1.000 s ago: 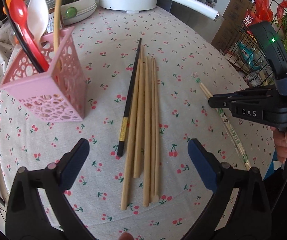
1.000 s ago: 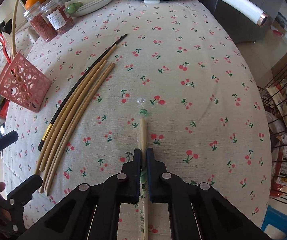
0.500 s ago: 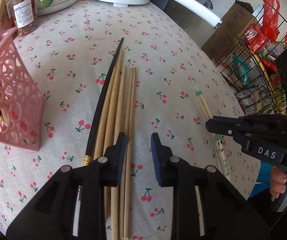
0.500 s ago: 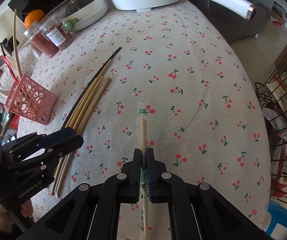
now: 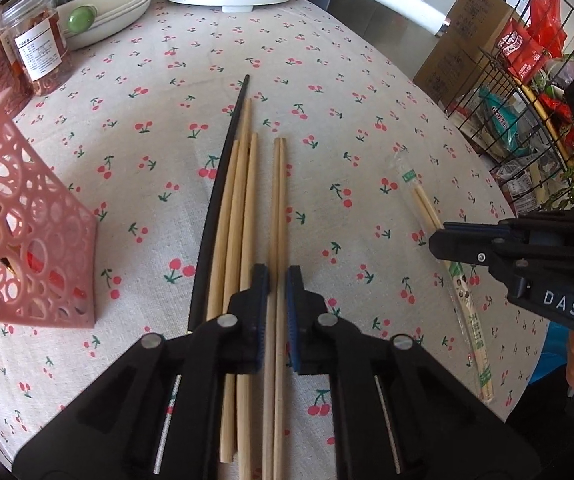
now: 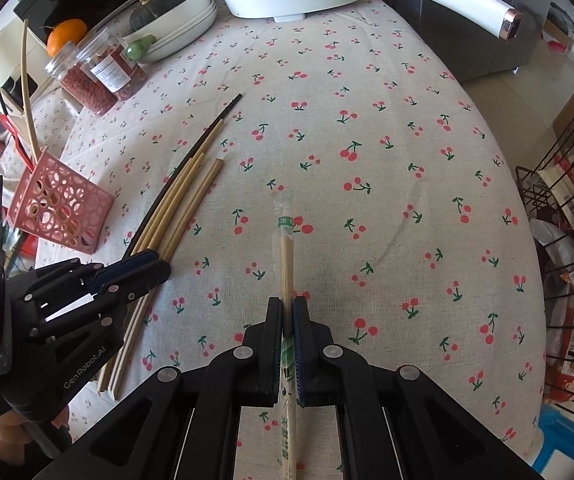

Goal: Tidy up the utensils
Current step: 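Grasp a plain wooden chopstick from the row with the left tool and lift, then insert the wooden chopstick into the basket with the left tool while the right tool carries the wrapped one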

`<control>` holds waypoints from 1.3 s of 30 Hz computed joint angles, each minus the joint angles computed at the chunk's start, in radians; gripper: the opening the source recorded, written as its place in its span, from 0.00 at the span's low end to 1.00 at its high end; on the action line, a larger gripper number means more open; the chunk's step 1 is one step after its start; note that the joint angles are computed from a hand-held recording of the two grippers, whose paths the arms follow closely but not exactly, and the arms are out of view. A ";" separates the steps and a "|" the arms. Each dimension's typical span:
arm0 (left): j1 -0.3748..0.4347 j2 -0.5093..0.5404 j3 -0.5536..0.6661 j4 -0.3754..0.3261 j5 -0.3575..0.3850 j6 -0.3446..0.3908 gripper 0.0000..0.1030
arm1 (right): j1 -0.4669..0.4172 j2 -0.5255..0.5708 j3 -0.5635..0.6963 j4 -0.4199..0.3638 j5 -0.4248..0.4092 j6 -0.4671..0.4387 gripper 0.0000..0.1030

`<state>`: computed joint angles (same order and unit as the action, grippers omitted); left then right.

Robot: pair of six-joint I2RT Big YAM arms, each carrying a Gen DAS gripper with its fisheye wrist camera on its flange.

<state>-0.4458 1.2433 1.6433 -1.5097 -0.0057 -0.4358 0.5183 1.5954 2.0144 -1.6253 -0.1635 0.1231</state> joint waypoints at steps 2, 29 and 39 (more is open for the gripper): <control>0.004 -0.006 -0.001 -0.005 0.003 -0.006 0.10 | 0.002 -0.005 -0.004 0.008 -0.006 0.004 0.05; -0.033 -0.256 0.081 0.263 -0.348 -0.009 0.10 | 0.095 -0.174 -0.044 0.330 0.026 0.042 0.05; 0.012 -0.344 -0.058 0.605 -0.559 0.200 0.10 | 0.130 -0.154 -0.032 0.331 0.042 0.046 0.05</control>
<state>-0.4339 0.8992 1.5855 -0.9050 -0.5645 -0.2359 0.6488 1.4414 1.9825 -1.2943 -0.1215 0.1692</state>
